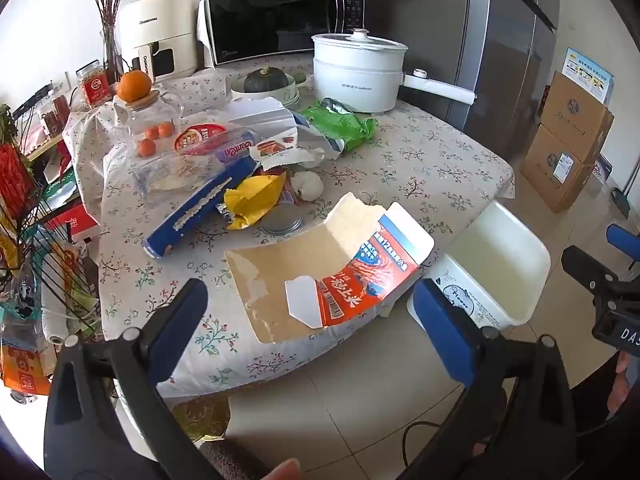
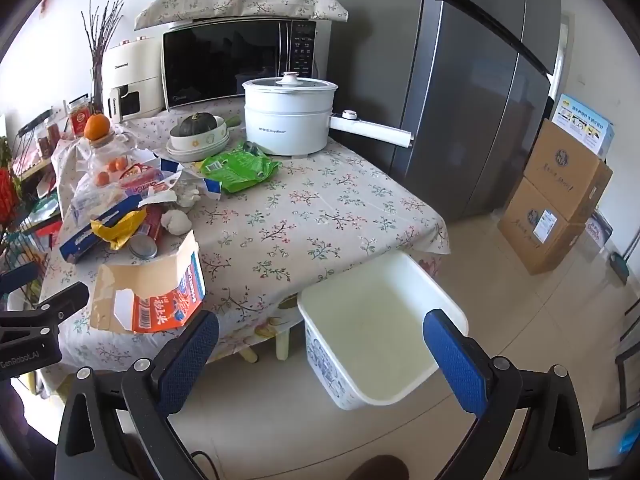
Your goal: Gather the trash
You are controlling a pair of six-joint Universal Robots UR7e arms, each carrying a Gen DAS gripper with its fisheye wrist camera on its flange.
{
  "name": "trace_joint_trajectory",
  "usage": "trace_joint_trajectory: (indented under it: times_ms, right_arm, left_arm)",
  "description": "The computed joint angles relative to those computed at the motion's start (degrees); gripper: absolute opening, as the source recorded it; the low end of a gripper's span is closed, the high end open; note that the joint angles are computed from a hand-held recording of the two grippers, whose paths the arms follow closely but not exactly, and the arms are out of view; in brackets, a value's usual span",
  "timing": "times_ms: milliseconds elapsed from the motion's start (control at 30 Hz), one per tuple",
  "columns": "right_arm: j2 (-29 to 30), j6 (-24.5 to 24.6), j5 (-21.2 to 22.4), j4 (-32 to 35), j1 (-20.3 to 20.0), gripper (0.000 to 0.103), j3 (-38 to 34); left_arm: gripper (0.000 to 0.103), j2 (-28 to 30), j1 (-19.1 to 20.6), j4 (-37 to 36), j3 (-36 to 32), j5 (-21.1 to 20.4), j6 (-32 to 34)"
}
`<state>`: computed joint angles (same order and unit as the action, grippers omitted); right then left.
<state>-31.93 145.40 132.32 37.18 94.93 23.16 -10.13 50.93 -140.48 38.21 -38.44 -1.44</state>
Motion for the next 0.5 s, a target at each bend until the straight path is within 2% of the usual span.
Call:
trace_joint_trajectory:
  times_ms: [133,200,233,433,500]
  right_arm:
    - [0.13,-0.99,0.68,-0.82,0.04,0.103,-0.24]
    - [-1.07,-1.00,0.80,-2.47,0.04,0.103,2.66]
    - [0.00,-0.96,0.82,-1.26,0.12,0.103,0.54]
    - [0.39,-0.64,1.30,-1.56,0.15,0.103,0.80]
    - [1.42,0.17,0.89,0.94,-0.11,0.103,-2.00]
  left_arm:
    - [0.102,0.19,0.03,1.44,-0.74,0.03,-1.03]
    - [0.102,0.24,-0.03,2.11,-1.02,0.08,-1.53]
    - [0.102,0.26,-0.08,2.28,-1.12,0.14,-1.67]
    - [0.102,-0.91,0.34,0.74,1.10,-0.45,-1.50]
    - [0.102,-0.86,0.40,1.02,0.87,-0.46,-1.76]
